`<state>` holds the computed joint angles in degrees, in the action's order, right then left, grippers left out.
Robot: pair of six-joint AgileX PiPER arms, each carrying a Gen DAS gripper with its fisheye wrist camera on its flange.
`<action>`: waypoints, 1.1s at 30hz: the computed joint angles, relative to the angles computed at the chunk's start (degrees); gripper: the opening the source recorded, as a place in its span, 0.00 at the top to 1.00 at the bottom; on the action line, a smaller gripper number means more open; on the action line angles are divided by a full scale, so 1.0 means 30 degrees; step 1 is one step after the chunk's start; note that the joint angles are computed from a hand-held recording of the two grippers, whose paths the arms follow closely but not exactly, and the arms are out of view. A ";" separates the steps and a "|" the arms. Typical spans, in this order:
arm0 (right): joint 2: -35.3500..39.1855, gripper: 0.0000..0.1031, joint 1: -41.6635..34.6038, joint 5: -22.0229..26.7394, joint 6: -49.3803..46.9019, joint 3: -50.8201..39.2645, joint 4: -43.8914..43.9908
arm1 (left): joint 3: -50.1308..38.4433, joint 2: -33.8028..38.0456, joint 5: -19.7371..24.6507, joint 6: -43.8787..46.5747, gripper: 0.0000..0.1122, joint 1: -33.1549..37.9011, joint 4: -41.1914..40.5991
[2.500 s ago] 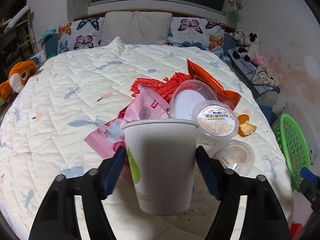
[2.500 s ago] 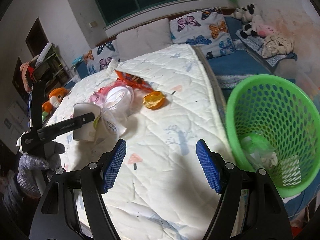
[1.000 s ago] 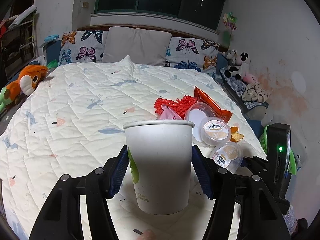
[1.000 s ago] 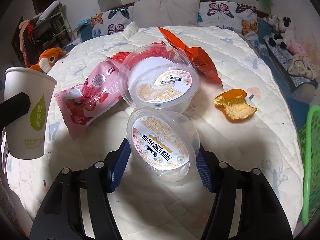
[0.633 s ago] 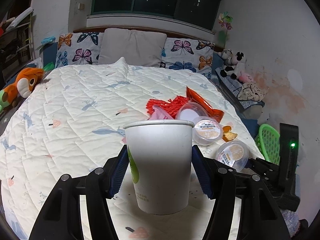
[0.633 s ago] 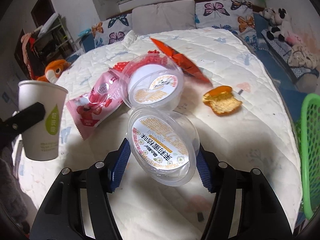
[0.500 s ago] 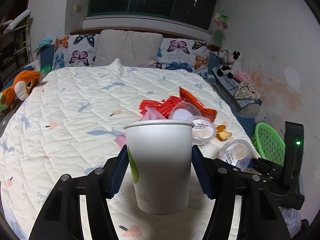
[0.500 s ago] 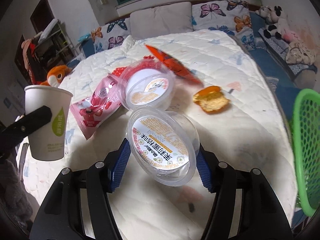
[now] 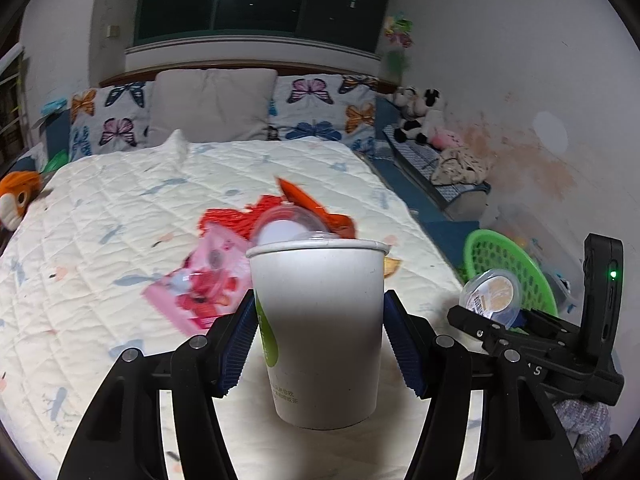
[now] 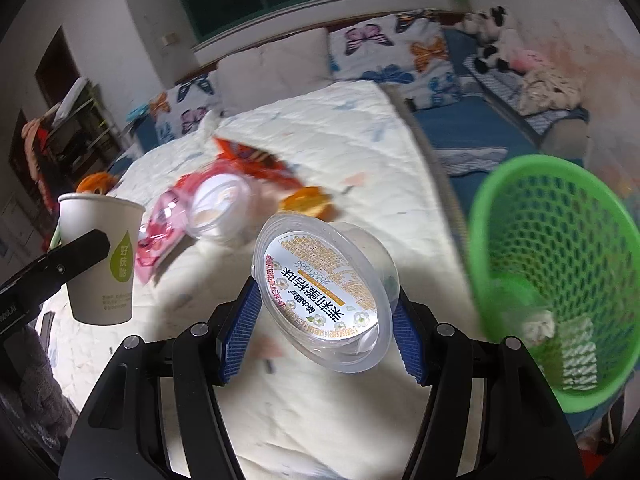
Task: Collect trash
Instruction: 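Grasp the white paper cup with the left tool while the right grasps a clear tub, then carry the cup and labeled clear tub over the green basket and release both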
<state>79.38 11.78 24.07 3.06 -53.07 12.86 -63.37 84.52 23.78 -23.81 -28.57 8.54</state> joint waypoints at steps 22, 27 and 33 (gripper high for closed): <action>-0.1765 0.39 -0.7711 0.1250 -0.6758 0.1964 0.4376 | -0.5326 0.4032 0.1563 -0.1418 0.46 -0.3808 0.1554; -0.1669 0.39 -0.9947 0.1795 -0.9051 0.2112 0.5775 | -0.7014 0.5232 0.2155 -0.1192 0.46 -0.4508 0.1533; -0.1479 0.39 -1.1624 0.2243 -1.0579 0.2127 0.6625 | -0.9270 0.6770 0.2911 -0.0385 0.46 -0.5195 0.1049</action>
<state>74.94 -23.09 30.80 -28.68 -46.69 32.73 -91.18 104.83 32.51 -24.97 -44.16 11.68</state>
